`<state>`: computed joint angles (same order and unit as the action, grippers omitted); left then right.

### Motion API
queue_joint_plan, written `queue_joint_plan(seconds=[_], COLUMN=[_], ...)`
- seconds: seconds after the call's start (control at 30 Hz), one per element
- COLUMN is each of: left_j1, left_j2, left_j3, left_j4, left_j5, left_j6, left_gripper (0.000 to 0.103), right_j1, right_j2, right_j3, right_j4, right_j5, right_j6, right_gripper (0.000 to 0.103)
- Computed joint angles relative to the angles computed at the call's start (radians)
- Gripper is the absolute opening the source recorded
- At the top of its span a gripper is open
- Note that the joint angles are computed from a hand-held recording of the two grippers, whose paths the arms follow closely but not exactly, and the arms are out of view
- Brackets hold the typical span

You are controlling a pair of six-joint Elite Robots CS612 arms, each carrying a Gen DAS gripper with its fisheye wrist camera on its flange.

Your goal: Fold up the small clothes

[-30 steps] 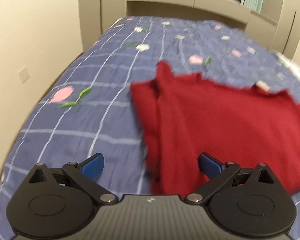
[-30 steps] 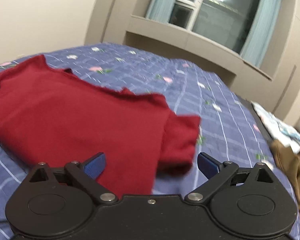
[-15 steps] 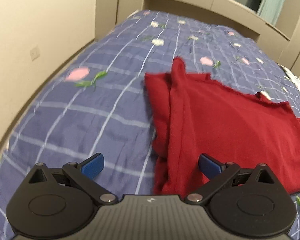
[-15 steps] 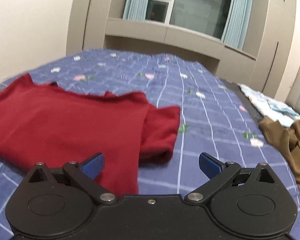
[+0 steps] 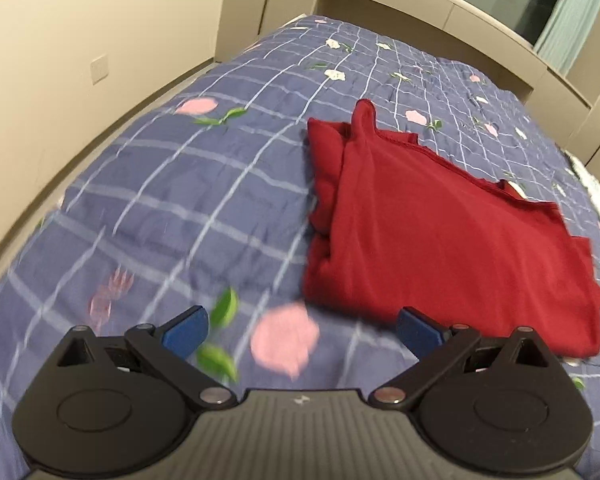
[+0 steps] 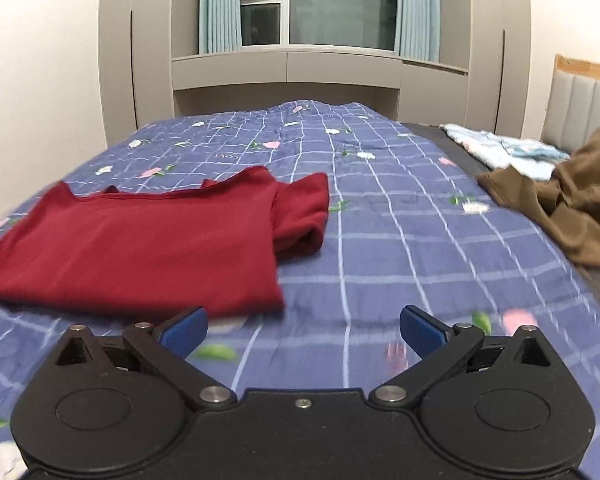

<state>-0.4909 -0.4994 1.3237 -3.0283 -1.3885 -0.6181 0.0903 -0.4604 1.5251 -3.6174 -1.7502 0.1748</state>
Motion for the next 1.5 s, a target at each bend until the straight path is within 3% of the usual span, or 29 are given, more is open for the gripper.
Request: queue_joint_plan(seconds=[0.17, 0.33, 0.8, 1.1, 1.23, 1.37, 1.5], left_j1=[-0.021, -0.039, -0.055, -0.039, -0.027, -0.022, -0.019], left_j2=[-0.034, -0.054, -0.057, -0.013, 0.017, 0.040, 0.057], left_j3=[0.087, 0.144, 0.164, 0.075, 0.013, -0.034, -0.063], left_j4=[-0.052, -0.084, -0.093, -0.085, -0.061, -0.046, -0.017], left_j5=[-0.004, 0.011, 0.001, 0.003, -0.003, -0.009, -0.012], left_j6=[-0.078, -0.100, -0.069, -0.079, -0.118, -0.138, -0.153], left_gripper=[0.102, 0.102, 0.102, 0.102, 0.102, 0.102, 0.102], right_j1=[0.015, 0.025, 0.026, -0.014, -0.024, -0.035, -0.048], right_j2=[-0.019, -0.025, -0.022, 0.009, 0.050, 0.092, 0.126], right_j3=[0.075, 0.119, 0.132, 0.002, -0.113, -0.239, -0.346], right_j4=[-0.065, -0.111, -0.088, -0.025, 0.013, 0.090, 0.177], right_j5=[0.011, 0.014, 0.033, 0.122, 0.111, 0.104, 0.143], right_j6=[0.068, 0.086, 0.107, 0.039, -0.023, -0.043, -0.102], right_gripper=[0.102, 0.102, 0.102, 0.102, 0.101, 0.088, 0.056])
